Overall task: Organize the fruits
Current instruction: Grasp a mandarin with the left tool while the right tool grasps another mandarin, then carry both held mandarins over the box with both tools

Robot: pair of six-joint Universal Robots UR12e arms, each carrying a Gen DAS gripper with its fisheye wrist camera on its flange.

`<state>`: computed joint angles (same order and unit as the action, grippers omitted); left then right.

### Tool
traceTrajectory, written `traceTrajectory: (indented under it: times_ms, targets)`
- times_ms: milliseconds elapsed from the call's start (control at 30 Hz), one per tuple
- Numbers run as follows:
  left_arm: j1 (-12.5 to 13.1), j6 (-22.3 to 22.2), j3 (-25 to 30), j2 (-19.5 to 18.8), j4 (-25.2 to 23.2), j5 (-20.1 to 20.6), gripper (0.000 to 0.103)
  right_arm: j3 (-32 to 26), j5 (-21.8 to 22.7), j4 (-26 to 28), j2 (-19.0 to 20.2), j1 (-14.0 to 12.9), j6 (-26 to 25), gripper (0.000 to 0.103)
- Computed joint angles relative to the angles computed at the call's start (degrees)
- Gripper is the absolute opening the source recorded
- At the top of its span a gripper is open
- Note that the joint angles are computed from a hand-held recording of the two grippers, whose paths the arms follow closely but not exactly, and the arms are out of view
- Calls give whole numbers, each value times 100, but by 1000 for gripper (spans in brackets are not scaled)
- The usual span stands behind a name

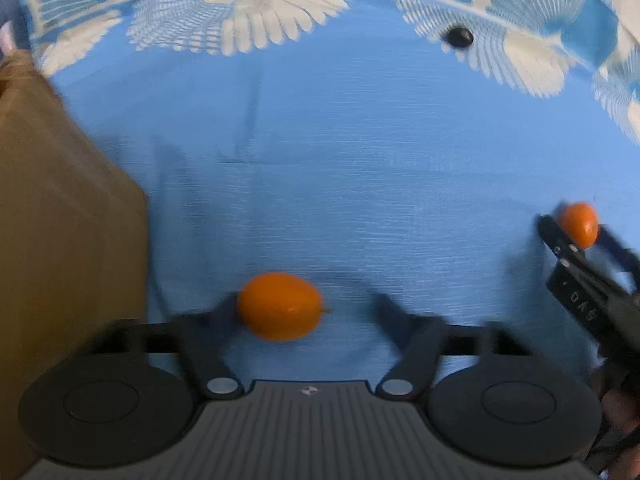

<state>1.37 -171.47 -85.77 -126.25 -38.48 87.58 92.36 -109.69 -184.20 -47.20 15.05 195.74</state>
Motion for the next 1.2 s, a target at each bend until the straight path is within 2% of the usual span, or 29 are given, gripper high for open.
traceTrajectory:
  times_ms: [33,67,133,200,333,533,633,767,933,1067,1200]
  targets:
    - [23,-2,-22,43,-38,-71,46,13,48,49,-31,12,-100,39]
    - [61,-74,-47,85,-97,-210,45,27,71,133,-65,20,-115,39]
    - [78,-178,-134,158,-44,-234,45,95,207,176,-131,2,-18,39]
    - [92,-132,-214,235,5,-288,45,144,150,280,-206,17,98,39]
    - [146,22,-436,483,121,-557,45,414,140,105,-465,75,283,39]
    - [280,432,-1066,1181,419,-1005,45,996,236,-293,-1024,279,421,39]
    - [409,766,-1476,1625,559,-1205,45,1278,257,-293,-1329,455,648,39]
    - [681,1060,-1994,2219,586,-1395,45,1529,321,-250,-1694,756,940,39]
    - [1148,1240,-2585,2924,533,-1437,45,1662,471,-322,-2058,1230,985,39]
    - [1578,1413,-2947,3375,389,-1479,45,1631,593,-211,-2214,1557,1018,39]
    - [2013,1584,-3367,3781,688,-1488,45,1515,533,-92,-2264,1870,831,39]
